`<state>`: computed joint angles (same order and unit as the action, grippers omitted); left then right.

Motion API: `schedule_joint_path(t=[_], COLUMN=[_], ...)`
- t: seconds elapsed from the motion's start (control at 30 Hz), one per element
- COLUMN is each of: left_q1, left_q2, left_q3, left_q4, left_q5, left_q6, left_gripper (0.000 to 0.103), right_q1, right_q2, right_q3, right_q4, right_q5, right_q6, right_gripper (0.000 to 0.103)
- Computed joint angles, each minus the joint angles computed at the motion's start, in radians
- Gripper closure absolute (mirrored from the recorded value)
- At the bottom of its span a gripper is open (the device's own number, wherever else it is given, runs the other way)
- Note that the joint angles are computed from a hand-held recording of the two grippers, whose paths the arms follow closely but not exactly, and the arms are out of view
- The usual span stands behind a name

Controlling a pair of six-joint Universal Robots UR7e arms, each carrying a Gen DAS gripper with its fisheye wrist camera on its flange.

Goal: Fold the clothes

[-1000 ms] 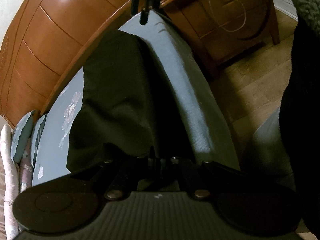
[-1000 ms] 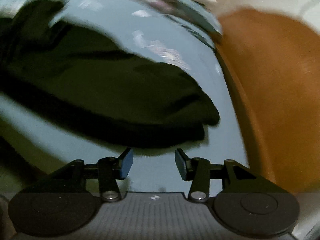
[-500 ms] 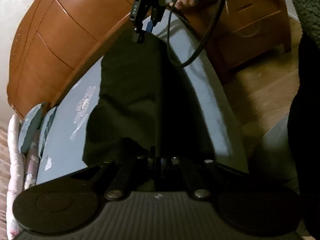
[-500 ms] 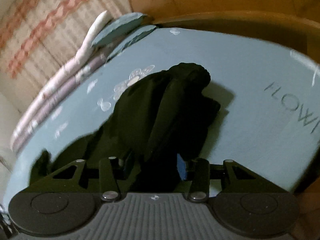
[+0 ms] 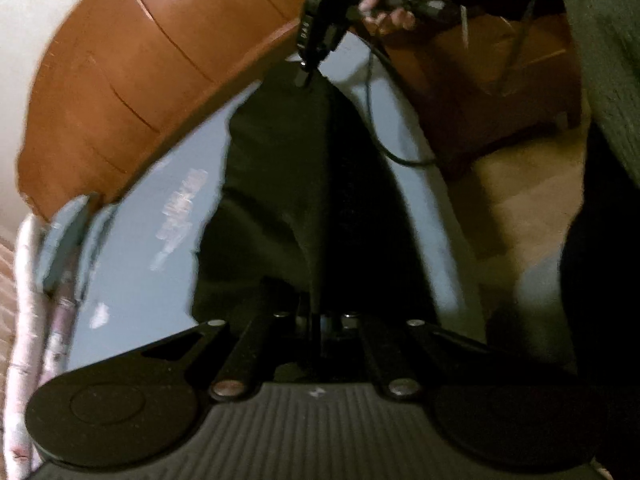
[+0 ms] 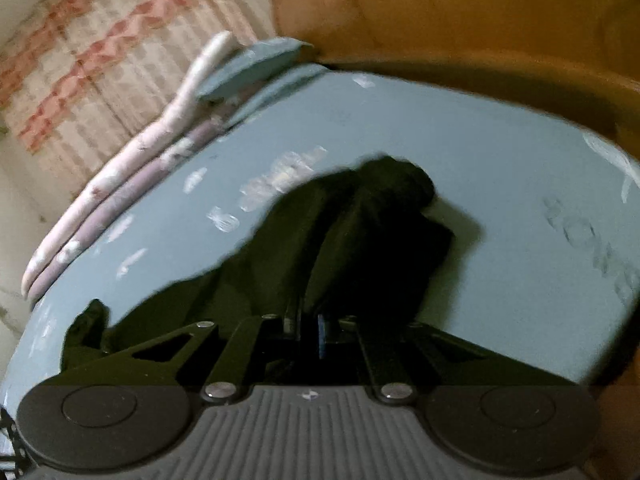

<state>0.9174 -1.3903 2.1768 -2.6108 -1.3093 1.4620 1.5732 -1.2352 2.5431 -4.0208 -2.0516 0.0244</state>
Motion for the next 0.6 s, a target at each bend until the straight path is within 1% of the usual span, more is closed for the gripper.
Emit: schedule_joint_path(t=[0.07, 0.13, 0.2, 0.23, 0.27, 0.3, 0.33, 0.37, 0.4, 0.43, 0.47, 0.6], left_q1=[0.008, 0.016, 0.025, 0.028, 0.033, 0.037, 0.040, 0.042, 0.044, 0.046, 0.046, 0.048], left_q2=[0.009, 0.024, 0.042, 0.049, 0.050, 0.051, 0.051, 0.050, 0.050, 0.049, 0.047, 0.046], left_q3=[0.011, 0.009, 0.013, 0.016, 0.017, 0.017, 0.013, 0.009, 0.005, 0.001, 0.003, 0.005], left_q4=[0.008, 0.039, 0.044, 0.042, 0.038, 0.035, 0.041, 0.047, 0.053, 0.060, 0.060, 0.062], left_q5=[0.009, 0.020, 0.043, 0.055, 0.050, 0.045, 0.044, 0.043, 0.042, 0.041, 0.044, 0.045], left_q6=[0.014, 0.004, 0.003, 0.002, 0.004, 0.006, -0.006, -0.019, -0.032, -0.044, -0.043, -0.045], left_gripper=[0.102, 0.102, 0.102, 0.102, 0.102, 0.102, 0.102, 0.102, 0.101, 0.101, 0.101, 0.101], right_q1=[-0.030, -0.042, -0.045, -0.042, -0.038, -0.034, -0.033, -0.031, -0.037, -0.049, -0.069, -0.160], right_q2=[0.016, 0.045, 0.063, 0.064, 0.065, 0.066, 0.061, 0.055, 0.046, 0.036, 0.025, -0.005], right_q3=[0.014, 0.024, 0.032, 0.034, 0.036, 0.038, 0.033, 0.028, 0.023, 0.016, 0.010, -0.021], right_q4=[0.005, -0.036, -0.077, -0.094, -0.110, -0.127, -0.133, -0.138, -0.142, -0.144, -0.143, -0.125], right_q5=[0.013, 0.021, 0.026, 0.027, 0.028, 0.029, 0.026, 0.024, 0.027, 0.039, 0.061, 0.177], right_q6=[0.032, 0.034, 0.027, 0.018, 0.010, 0.001, -0.006, -0.014, -0.012, -0.013, -0.011, 0.029], right_gripper=[0.095, 0.095, 0.093, 0.091, 0.088, 0.087, 0.083, 0.076, 0.072, 0.066, 0.062, 0.060])
